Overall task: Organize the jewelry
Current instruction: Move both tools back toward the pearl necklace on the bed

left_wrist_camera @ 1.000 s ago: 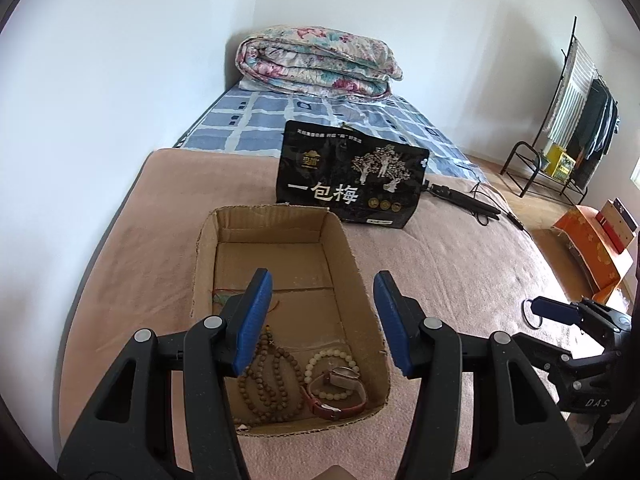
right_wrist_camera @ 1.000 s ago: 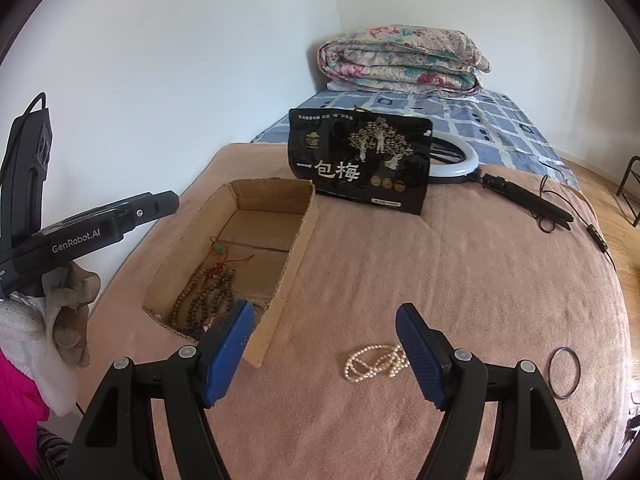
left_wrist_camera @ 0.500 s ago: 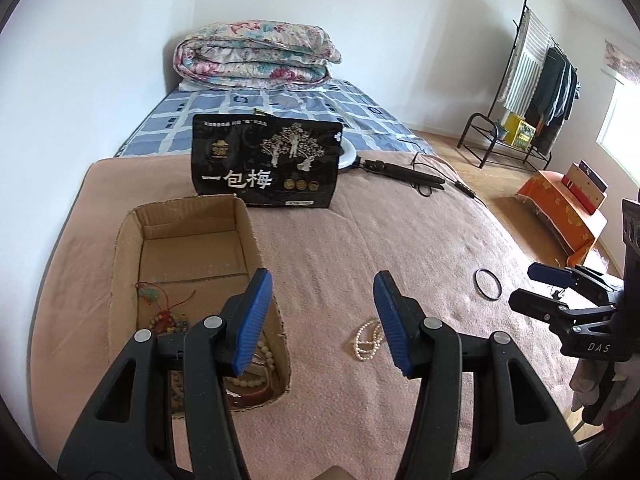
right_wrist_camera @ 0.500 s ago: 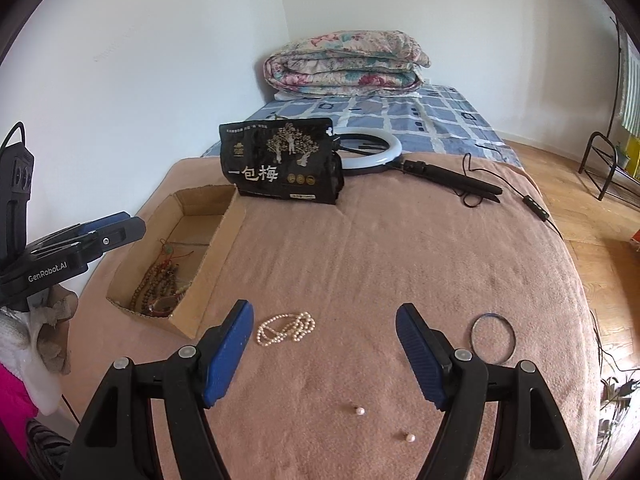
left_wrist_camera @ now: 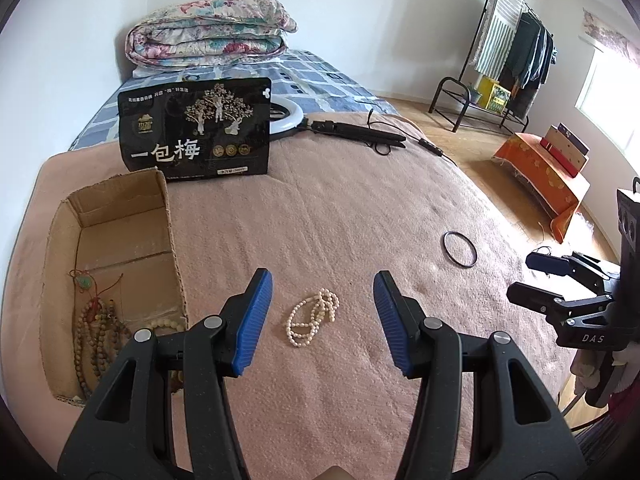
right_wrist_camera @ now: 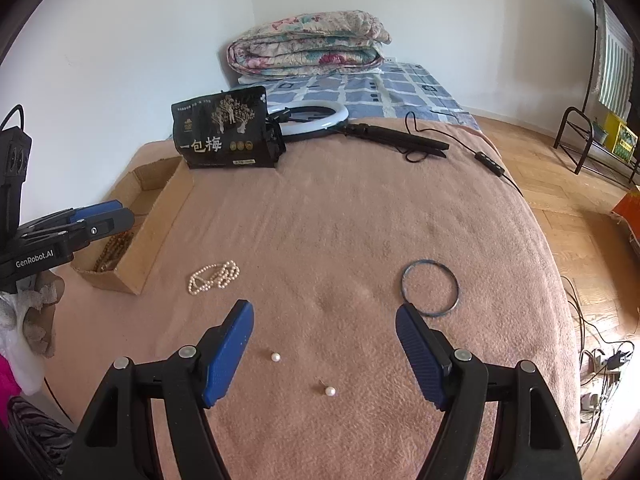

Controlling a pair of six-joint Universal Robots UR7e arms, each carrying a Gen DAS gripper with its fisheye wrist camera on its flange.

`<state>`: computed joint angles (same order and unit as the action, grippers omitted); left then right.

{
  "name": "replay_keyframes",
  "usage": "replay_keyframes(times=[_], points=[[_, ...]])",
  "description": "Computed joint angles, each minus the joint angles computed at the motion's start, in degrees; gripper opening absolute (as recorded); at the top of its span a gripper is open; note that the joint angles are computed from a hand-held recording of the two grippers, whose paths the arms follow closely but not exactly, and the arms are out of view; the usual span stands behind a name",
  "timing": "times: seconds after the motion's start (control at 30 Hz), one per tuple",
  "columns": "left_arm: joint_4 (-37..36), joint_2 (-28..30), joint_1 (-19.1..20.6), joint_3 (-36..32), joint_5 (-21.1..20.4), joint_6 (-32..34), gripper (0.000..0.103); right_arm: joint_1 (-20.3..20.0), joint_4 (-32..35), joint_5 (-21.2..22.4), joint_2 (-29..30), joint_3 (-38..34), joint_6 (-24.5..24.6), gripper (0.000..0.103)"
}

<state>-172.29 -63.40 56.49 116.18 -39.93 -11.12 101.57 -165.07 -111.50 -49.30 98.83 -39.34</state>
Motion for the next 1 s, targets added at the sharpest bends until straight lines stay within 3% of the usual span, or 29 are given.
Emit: replay_keyframes(times=[0.33, 0.4, 0.47, 1.0], points=[[3.88, 4.30, 3.28, -2.93, -4.16, -4.85, 0.054, -3.19, 0.29, -2.46, -0.64, 2.38, -2.38, 0.076], [3.97, 5.49, 3.68, -3.32, -4.12, -5.00, 0.063, -3.81, 0.31, -2.53, -0.64, 2.72, -2.79, 0.076], [3.34, 6.85, 3.94, -3.59, -3.40, -4.37, 0.068, -4.42, 0.32, -2.42, -0.63, 3.11, -3.08, 0.076], [5.53, 13.29, 7.33, -8.31, 2.25, -2.52, 0.068, -6.07, 0.60, -1.24, 1.35, 3.28, -6.67, 0.075]])
